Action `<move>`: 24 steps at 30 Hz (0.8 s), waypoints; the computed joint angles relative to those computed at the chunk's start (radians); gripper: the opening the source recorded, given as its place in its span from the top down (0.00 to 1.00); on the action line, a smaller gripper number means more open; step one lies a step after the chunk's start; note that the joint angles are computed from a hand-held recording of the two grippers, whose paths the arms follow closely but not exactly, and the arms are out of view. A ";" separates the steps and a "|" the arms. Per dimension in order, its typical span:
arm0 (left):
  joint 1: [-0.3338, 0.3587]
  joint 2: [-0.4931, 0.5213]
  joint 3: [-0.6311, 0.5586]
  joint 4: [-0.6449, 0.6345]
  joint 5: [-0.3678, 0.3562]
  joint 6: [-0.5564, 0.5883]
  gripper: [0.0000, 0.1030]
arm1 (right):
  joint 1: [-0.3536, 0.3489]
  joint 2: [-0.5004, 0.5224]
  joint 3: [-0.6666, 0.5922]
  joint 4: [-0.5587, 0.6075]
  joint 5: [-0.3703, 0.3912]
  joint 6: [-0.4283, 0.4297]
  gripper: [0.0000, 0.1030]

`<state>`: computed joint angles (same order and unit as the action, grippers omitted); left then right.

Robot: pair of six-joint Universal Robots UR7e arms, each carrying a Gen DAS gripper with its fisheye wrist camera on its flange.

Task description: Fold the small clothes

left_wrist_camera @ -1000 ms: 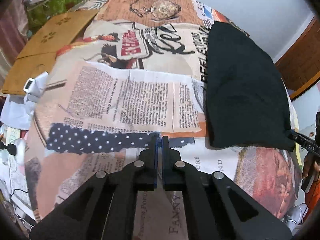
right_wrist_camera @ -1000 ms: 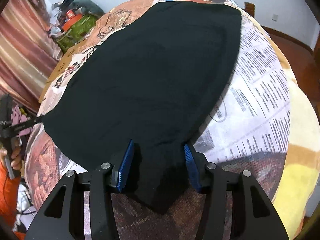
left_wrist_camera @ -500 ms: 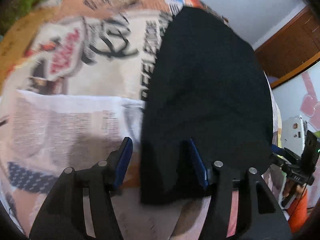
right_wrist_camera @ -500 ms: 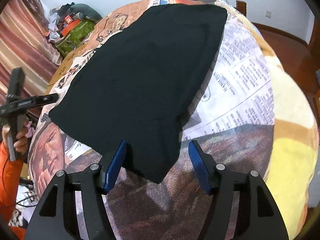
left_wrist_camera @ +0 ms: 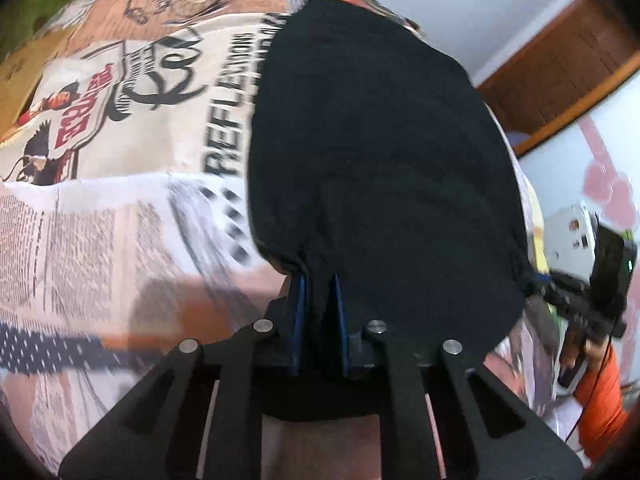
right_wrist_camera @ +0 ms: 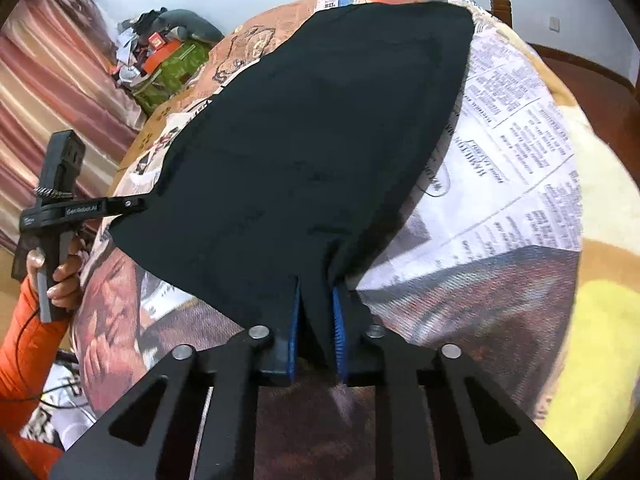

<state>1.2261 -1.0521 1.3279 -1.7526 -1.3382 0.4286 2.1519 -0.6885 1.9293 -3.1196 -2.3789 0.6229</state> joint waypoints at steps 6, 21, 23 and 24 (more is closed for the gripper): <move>-0.020 -0.073 0.065 0.001 -0.004 0.002 0.77 | 0.018 -0.032 0.054 0.010 -0.016 0.053 0.89; 0.026 -0.047 -0.010 0.101 -0.049 -0.064 0.40 | 0.028 -0.005 0.023 0.065 -0.053 0.118 0.53; 0.022 -0.052 0.008 0.096 -0.065 -0.049 0.43 | 0.017 0.006 0.034 0.003 -0.038 0.098 0.51; 0.017 -0.060 0.025 0.081 -0.059 -0.042 0.47 | 0.014 0.008 0.037 -0.018 -0.032 0.090 0.51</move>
<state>1.2429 -1.1120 1.3526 -1.6712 -1.3975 0.3862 2.1662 -0.6805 1.9664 -3.1377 -2.4113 0.7132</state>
